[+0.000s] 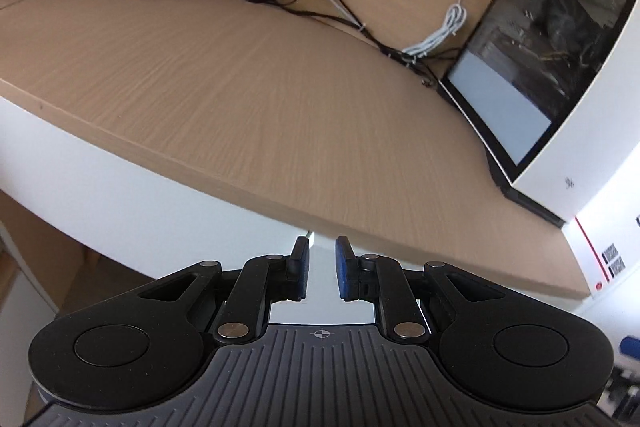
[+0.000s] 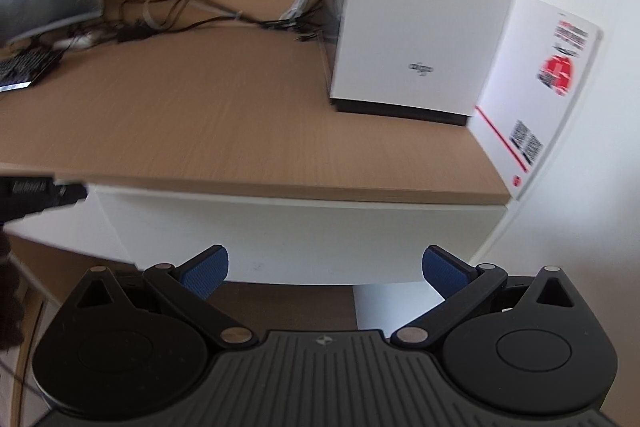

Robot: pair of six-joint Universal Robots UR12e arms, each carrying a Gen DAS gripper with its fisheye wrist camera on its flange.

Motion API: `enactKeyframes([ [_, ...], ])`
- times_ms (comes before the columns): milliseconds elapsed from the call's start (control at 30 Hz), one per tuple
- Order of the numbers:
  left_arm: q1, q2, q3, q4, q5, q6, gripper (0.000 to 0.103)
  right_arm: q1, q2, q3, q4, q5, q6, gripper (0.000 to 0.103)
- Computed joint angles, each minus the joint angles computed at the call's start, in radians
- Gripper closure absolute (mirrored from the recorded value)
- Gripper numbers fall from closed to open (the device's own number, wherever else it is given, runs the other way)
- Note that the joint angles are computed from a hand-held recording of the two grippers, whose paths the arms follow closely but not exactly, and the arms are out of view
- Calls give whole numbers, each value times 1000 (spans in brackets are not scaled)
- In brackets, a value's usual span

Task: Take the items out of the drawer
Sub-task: 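Move both tools toward the white desk drawer front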

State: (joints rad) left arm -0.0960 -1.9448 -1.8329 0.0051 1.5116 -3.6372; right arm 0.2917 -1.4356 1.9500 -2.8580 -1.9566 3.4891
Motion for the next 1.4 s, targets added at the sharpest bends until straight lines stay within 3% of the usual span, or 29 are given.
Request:
enactKeyframes([
  [133,-2,-13,20,-35,7,23,88,-14,11,-6,23,47,-38,0],
  [367,13,-29,38,-43,-39,21,88,-32,16,-7,39,80,-61,0],
  [700,33,-36,44,-64,-130,89,68,-39,22,-11,85,103,-40,0],
  [933,55,-38,37,-54,-217,119,63,-34,25,-18,110,102,-35,0],
  [1400,51,-37,48,-86,-225,152,62,-37,33,-25,123,115,-36,0],
])
